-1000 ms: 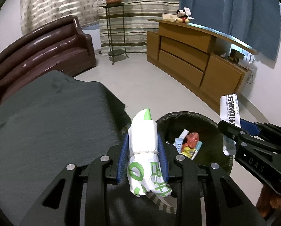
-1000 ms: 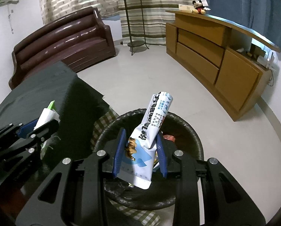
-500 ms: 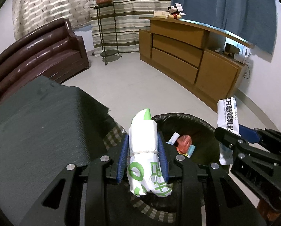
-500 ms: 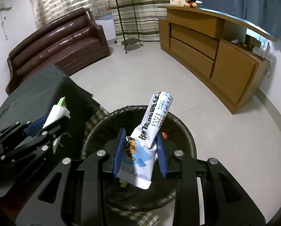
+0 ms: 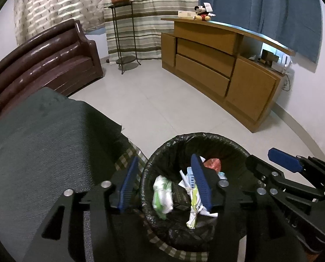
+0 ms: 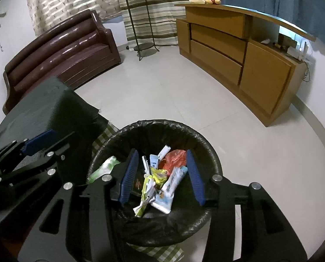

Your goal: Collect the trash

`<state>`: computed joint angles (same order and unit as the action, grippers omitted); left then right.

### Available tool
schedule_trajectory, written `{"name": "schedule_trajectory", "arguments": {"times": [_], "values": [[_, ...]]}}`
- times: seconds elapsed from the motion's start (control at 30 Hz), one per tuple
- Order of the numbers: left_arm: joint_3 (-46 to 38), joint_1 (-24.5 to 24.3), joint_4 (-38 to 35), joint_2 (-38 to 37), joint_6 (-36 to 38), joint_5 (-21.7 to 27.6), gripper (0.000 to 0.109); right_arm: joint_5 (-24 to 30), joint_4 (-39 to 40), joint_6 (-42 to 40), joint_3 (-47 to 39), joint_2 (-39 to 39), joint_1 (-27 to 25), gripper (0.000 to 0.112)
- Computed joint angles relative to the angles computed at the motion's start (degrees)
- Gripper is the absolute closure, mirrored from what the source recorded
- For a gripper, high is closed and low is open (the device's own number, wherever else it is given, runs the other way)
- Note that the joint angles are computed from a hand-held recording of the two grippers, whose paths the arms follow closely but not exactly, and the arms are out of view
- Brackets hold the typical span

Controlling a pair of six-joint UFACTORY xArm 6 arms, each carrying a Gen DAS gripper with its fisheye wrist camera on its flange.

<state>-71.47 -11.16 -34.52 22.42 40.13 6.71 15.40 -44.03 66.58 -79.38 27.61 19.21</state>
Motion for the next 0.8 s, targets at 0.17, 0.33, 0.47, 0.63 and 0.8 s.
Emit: {"name": "schedule_trajectory", "arguments": {"times": [0.17,0.33,0.47,0.63,0.8], "values": [[0.06,0.1,2.66,0.02,-3.05,-0.38,0.048,0.08,-1.1,1.39,0.27,-0.24,-0.35,0.068],[0.2,-0.12,1.58,-0.16,-2.11,-0.88,0.045,0.61,-1.96,3.05,0.29,-0.52,-0.34,0.067],[0.25,0.15,-1.83,-0.59,1.04,-0.56,0.041,0.85,-3.8,5.02,0.69,-1.15,-0.47,0.061],[1.59,0.16,-4.69,-1.99,3.49,-1.83,0.037,1.44,-5.14,6.41,0.91,-1.9,-0.2,0.06],[2.85,0.32,-11.07,-3.73,9.55,-2.37,0.037,2.1,-6.54,7.47,1.37,-2.82,0.41,0.059]]}}
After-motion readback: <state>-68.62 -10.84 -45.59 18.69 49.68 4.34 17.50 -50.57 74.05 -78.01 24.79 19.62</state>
